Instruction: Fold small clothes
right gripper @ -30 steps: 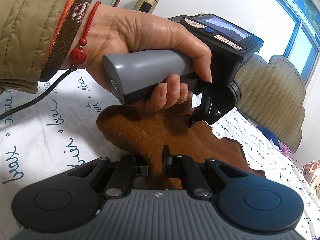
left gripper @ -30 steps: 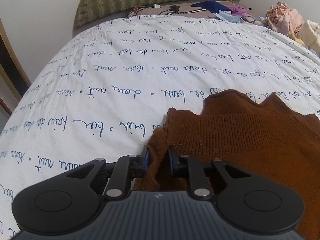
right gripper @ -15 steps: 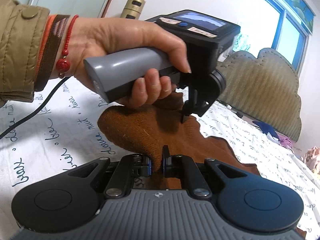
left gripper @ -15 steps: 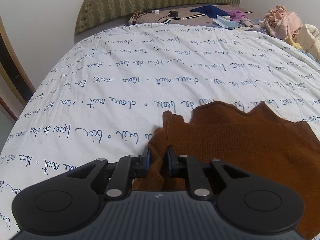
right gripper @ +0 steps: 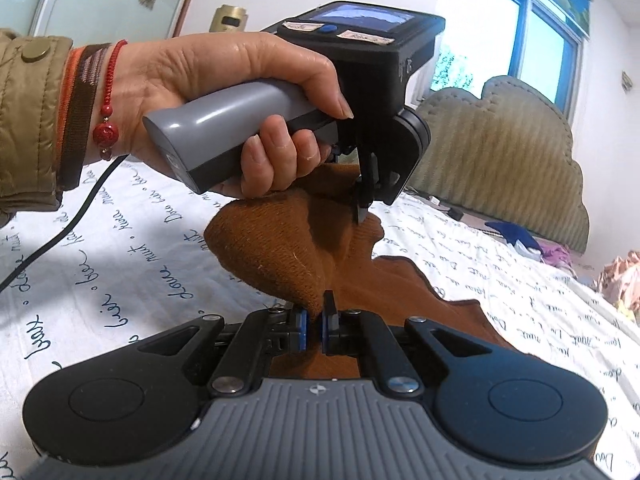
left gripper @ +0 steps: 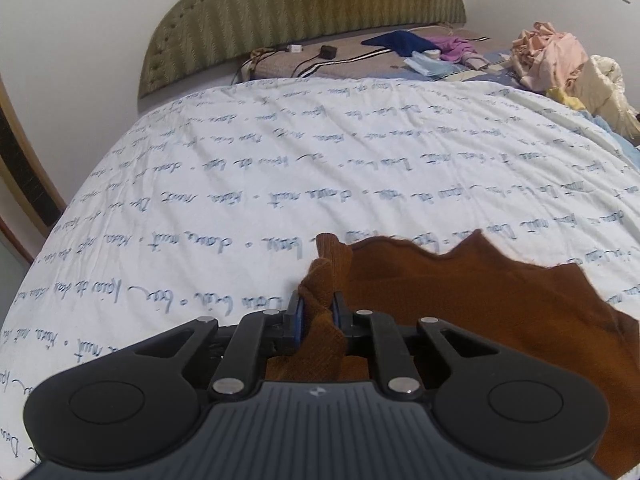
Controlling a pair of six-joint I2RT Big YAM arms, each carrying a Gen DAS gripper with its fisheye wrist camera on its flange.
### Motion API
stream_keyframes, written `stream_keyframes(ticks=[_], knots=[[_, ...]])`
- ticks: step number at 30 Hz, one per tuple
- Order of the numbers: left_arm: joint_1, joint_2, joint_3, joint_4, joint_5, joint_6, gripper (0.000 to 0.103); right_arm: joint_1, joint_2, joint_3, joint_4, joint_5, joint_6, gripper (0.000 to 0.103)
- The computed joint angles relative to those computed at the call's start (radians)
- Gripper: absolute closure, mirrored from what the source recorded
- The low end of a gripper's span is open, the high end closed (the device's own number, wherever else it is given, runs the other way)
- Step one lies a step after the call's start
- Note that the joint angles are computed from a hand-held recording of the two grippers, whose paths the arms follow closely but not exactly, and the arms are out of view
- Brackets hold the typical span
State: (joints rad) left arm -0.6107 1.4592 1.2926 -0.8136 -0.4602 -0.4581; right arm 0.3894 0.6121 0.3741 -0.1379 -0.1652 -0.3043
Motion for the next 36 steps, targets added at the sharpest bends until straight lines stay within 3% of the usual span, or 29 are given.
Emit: stream_keyframes(ticks=[10, 15, 16, 17, 22, 26, 30, 36], knots=[[-0.070, 0.091, 0.071, 0.016, 0.026, -0.004, 0.090, -0.227, 0.000, 0.004, -0.090, -0.217, 0.097, 0.096], [-0.091, 0.152, 0.088, 0.053, 0.089, 0.008, 0.090, -0.356, 0.104, 0.042, -0.192, -0.391, 0.130, 0.094], [-0.094, 0.163, 0.090, 0.058, 0.100, 0.007, 0.090, -0.372, 0.124, 0.049, -0.207, -0.412, 0.129, 0.092], [-0.097, 0.173, 0.094, 0.061, 0.107, 0.007, 0.090, -0.385, 0.138, 0.049, -0.210, -0.428, 0.132, 0.081], [-0.087, 0.194, 0.083, 0.095, 0.166, 0.005, 0.090, -0.409, 0.141, 0.038, -0.193, -0.441, 0.139, 0.052], [-0.067, 0.174, 0.050, 0.163, 0.227, -0.004, 0.089, -0.453, 0.159, 0.050, -0.214, -0.504, 0.146, 0.043], [-0.039, 0.163, 0.035, 0.213, 0.349, -0.038, 0.088, -0.495, 0.211, 0.076, -0.224, -0.577, 0.193, 0.042], [-0.051, 0.142, 0.008, 0.282, 0.329, -0.031, 0.083, -0.539, 0.286, 0.110, -0.191, -0.667, 0.312, 0.041]])
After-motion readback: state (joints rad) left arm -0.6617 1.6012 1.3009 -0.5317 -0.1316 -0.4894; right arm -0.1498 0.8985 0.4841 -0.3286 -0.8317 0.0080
